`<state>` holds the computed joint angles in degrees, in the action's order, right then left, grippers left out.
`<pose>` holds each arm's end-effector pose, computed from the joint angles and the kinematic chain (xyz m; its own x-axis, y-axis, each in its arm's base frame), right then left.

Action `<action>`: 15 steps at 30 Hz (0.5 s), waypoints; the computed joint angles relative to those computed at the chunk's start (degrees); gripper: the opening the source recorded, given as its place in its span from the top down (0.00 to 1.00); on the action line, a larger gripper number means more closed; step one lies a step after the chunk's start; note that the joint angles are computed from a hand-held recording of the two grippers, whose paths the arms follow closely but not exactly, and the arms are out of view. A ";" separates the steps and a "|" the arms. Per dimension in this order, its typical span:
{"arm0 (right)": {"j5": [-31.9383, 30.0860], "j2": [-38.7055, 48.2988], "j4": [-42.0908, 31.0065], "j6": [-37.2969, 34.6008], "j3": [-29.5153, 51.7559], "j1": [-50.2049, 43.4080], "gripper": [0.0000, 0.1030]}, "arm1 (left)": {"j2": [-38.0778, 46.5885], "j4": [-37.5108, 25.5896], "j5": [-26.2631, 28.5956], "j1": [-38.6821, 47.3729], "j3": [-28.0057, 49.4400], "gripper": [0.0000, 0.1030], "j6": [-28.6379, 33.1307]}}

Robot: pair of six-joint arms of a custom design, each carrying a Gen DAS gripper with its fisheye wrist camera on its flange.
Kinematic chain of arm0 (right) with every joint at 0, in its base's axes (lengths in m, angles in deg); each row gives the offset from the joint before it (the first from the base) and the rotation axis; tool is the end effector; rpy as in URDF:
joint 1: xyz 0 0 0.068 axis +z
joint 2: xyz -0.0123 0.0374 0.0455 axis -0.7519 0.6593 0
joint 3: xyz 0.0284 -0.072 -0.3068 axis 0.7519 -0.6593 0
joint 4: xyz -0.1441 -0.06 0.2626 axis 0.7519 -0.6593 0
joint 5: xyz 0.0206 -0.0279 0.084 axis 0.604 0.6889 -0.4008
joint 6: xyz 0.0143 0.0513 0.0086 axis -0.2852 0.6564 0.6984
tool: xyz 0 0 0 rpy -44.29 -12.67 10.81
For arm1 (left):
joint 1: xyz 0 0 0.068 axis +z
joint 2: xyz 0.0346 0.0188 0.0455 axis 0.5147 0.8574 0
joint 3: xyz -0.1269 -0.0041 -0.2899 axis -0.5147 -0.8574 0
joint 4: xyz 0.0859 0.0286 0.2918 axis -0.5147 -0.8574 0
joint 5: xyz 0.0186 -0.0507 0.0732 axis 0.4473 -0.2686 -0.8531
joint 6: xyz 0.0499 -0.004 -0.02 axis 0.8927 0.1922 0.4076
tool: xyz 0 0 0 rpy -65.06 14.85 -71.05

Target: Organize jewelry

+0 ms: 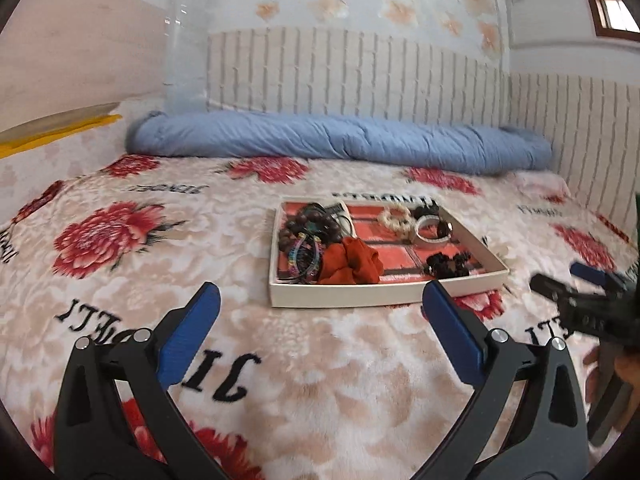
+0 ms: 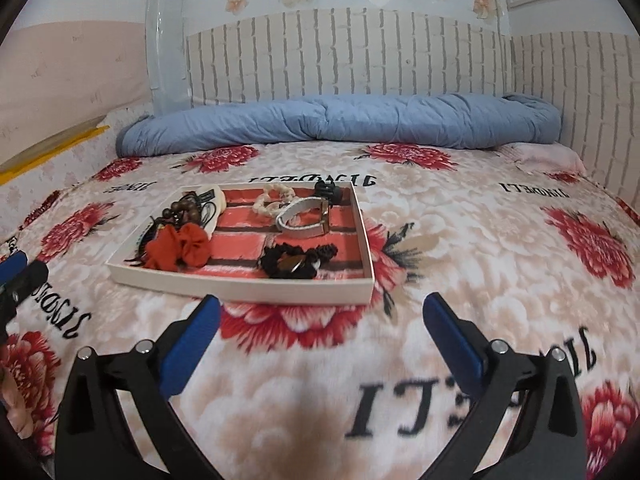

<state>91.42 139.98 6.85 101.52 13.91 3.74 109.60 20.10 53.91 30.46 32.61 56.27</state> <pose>0.1454 0.1440 0.2530 -0.4761 0.1656 -0.8637 0.2322 0.9709 0.0582 0.1781 -0.0110 0.2730 -0.4138 0.0620 -0.9083 0.2722 0.9605 -0.0584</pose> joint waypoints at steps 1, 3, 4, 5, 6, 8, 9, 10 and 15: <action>0.85 -0.04 -0.89 1.34 -0.05 1.16 0.04 | -1.32 -0.37 0.01 0.46 -0.40 0.05 -0.20; 3.48 0.37 -4.06 5.89 0.11 4.68 0.04 | -4.53 -2.06 0.84 1.81 -1.15 0.05 -0.58; 4.72 0.73 -5.53 8.16 0.26 6.30 0.04 | -6.21 -2.94 1.70 2.66 -1.57 0.05 -0.68; 6.57 1.20 -7.46 11.33 0.35 8.55 0.04 | -7.60 -3.41 1.98 2.96 -1.99 0.05 -0.75; 7.56 1.45 -8.22 12.86 0.28 9.75 0.04 | -8.98 -3.75 2.11 3.26 -2.42 0.05 -0.74; 9.18 2.11 -10.25 16.05 0.57 12.31 0.04 | -12.28 -4.72 1.86 3.56 -3.35 0.05 -0.29; 10.53 3.07 -12.64 18.99 1.22 13.98 0.04 | -13.84 -5.20 1.42 3.35 -3.80 0.05 0.11; 11.60 3.70 -14.53 21.02 1.76 15.07 0.04 | -15.21 -5.68 0.86 3.02 -4.15 0.05 0.50; 14.93 6.78 -21.60 29.19 4.02 19.63 0.04 | -21.62 -8.27 0.07 2.72 -5.98 0.05 2.20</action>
<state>106.35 146.75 -14.75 130.71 17.93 23.37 87.97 11.83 53.97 33.18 26.63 58.47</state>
